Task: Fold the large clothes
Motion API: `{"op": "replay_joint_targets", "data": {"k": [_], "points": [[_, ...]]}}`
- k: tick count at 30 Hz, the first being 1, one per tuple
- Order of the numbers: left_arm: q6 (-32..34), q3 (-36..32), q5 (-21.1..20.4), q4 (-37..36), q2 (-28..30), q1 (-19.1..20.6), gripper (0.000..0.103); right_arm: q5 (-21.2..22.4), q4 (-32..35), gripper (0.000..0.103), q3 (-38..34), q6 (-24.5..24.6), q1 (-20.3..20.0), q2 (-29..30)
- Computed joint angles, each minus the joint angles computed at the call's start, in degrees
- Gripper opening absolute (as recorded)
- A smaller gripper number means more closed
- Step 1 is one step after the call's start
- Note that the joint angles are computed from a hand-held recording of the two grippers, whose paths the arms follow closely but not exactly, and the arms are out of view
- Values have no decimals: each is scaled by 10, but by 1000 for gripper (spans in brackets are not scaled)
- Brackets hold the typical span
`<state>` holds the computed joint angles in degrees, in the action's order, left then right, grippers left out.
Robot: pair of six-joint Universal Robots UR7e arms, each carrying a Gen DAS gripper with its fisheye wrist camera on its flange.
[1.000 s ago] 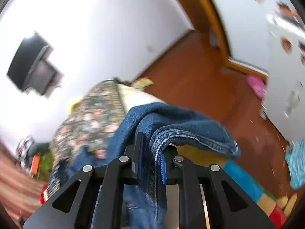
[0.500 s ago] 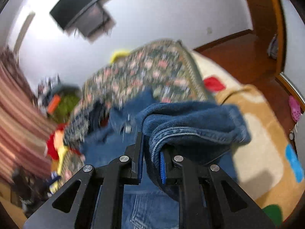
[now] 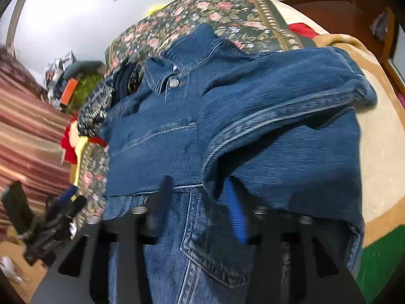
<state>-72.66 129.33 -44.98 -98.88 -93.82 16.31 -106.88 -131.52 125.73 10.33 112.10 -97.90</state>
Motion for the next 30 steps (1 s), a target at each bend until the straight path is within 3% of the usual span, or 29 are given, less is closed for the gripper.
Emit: {"op": "replay_joint_targets", "data": {"k": [3,6,18,22,24,25,26,28,30], "points": [[4,2,0,-10,2,2,93,-8,-29,51,1,11,-3,-11],[8,2,-2,-19,6,7,93,-15,-63,61,4,27,-22,-26],[4,-5,-4,-10,18,24,93,53,-122,61,15,101,-168,-45],[1,-5,-5,-11,20,30,93,38,-137,51,11,94,-170,-31],[2,-4,-7,-14,22,33,93,15,-154,38,8,90,-160,-20],[2,-4,-8,-15,22,35,93,5,-156,27,7,89,-155,-18],[2,-4,-8,-16,22,35,93,11,-158,8,7,78,-161,-21],[4,-2,-8,-19,21,35,93,22,-160,7,5,63,-158,-21],[4,-1,-5,-16,19,33,93,4,-173,7,2,47,-137,-21]]}}
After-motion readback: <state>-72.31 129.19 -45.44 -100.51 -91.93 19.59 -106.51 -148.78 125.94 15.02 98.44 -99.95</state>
